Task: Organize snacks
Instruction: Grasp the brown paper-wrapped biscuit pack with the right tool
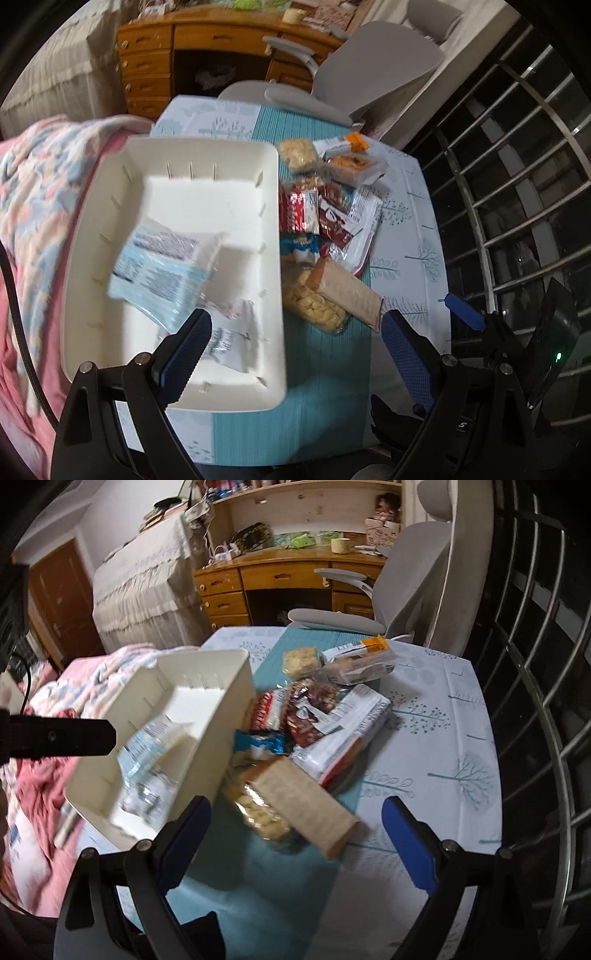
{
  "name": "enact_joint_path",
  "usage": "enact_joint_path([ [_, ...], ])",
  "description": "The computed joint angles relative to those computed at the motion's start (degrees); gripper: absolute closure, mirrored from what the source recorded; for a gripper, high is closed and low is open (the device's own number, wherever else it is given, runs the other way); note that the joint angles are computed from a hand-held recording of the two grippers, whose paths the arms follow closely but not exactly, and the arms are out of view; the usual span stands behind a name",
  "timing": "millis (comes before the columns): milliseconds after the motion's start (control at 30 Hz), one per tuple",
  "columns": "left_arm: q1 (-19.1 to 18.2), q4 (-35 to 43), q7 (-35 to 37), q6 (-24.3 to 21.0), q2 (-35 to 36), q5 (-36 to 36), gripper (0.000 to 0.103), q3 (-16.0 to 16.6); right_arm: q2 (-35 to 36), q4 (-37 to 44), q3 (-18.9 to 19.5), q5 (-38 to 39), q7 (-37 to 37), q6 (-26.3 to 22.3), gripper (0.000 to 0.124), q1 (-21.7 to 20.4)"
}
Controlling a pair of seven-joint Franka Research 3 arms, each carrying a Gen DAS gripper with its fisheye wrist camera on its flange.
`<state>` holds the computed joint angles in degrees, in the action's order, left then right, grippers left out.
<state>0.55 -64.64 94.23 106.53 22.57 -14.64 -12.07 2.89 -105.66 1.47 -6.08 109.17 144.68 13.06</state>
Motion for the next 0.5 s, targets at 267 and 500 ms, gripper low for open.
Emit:
enact_joint_path([
  [267,-4.3,9.4,-10.1,-7.7,7.5,5.2,0.01,0.2,1.5,-2.2,-0.5,3.0,-11.0,1.5,0.034,-1.3],
  [500,-7.3,20.4,-13.9,-14.5,14.9,9.3,0.01,0.3,5.0,-1.2,-0.7,4.5,-19.6,0.6,0.038,-1.4],
])
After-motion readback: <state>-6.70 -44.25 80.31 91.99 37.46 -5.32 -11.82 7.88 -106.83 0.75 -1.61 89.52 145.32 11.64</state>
